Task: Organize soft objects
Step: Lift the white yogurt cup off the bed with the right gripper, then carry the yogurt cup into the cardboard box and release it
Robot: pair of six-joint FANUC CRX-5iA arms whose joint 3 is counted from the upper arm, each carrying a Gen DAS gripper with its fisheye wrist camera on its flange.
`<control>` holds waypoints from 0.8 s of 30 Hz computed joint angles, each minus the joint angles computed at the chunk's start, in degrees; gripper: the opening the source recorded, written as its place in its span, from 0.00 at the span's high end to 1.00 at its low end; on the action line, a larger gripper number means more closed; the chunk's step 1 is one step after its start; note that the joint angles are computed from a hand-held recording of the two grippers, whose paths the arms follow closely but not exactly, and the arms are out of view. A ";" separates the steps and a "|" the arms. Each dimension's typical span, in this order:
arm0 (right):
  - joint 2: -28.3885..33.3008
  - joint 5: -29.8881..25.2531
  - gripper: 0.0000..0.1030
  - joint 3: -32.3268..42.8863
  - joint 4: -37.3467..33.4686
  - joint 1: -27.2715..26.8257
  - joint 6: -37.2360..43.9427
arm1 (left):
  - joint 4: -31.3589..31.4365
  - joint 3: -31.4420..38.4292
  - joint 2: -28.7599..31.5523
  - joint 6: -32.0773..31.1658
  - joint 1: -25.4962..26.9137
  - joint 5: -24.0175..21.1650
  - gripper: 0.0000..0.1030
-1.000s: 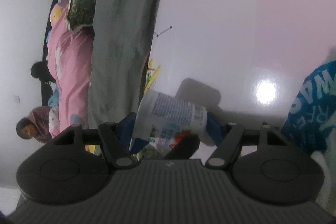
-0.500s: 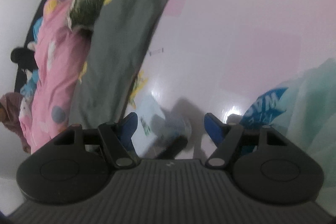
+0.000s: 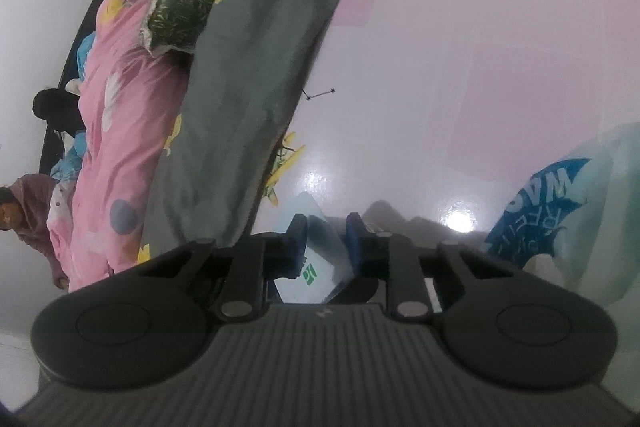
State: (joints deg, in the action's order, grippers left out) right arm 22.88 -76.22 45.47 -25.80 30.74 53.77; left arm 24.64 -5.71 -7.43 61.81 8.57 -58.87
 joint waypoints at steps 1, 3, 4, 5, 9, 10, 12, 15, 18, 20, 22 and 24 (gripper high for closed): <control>-0.59 0.43 0.82 -0.54 0.03 0.01 -0.07 | 0.23 0.04 -0.23 -0.43 -0.01 -0.04 0.52; -1.60 0.99 0.82 -1.28 0.05 -0.12 -0.17 | 0.66 0.21 -0.57 -1.11 -0.05 -0.18 0.52; -2.25 1.46 0.82 -1.88 0.08 -0.14 -0.28 | 0.82 0.47 -0.72 -1.30 -0.12 -0.47 0.52; -3.03 1.92 0.82 -2.57 0.13 -0.17 -0.57 | 1.16 0.76 -0.94 -1.67 -0.17 -0.83 0.52; -7.21 3.82 0.82 -5.67 1.09 -0.33 -1.23 | 2.78 2.34 -1.84 -4.30 -1.26 -1.69 0.52; -8.76 4.64 0.82 -6.87 1.48 -0.43 -1.30 | 3.53 2.59 -2.19 -5.38 -1.72 -1.62 0.52; -12.46 6.58 0.82 -9.74 2.86 -0.66 -2.54 | 5.26 3.18 -2.75 -7.57 -3.17 -1.38 0.52; -18.84 9.01 0.82 -14.64 6.75 -0.82 -5.46 | 7.90 4.24 -3.18 -10.91 -6.55 -1.08 0.51; -26.30 10.94 0.80 -20.81 11.76 -0.87 -10.09 | 9.99 5.90 -2.61 -13.02 -10.79 -2.06 0.51; -31.57 11.65 0.80 -25.40 15.91 -0.56 -14.35 | 10.94 7.23 -1.70 -13.57 -13.99 -3.30 0.51; -36.53 11.59 0.79 -29.86 19.83 -0.13 -18.47 | 10.84 8.87 -0.45 -13.23 -17.14 -5.26 0.51; -41.53 10.85 0.79 -34.66 23.89 0.63 -23.42 | 9.73 11.38 1.67 -12.33 -20.41 -8.23 0.51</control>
State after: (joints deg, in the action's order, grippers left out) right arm -18.65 -65.37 10.81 -1.91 31.37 30.34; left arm 34.36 5.67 -5.76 49.48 -11.84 -67.11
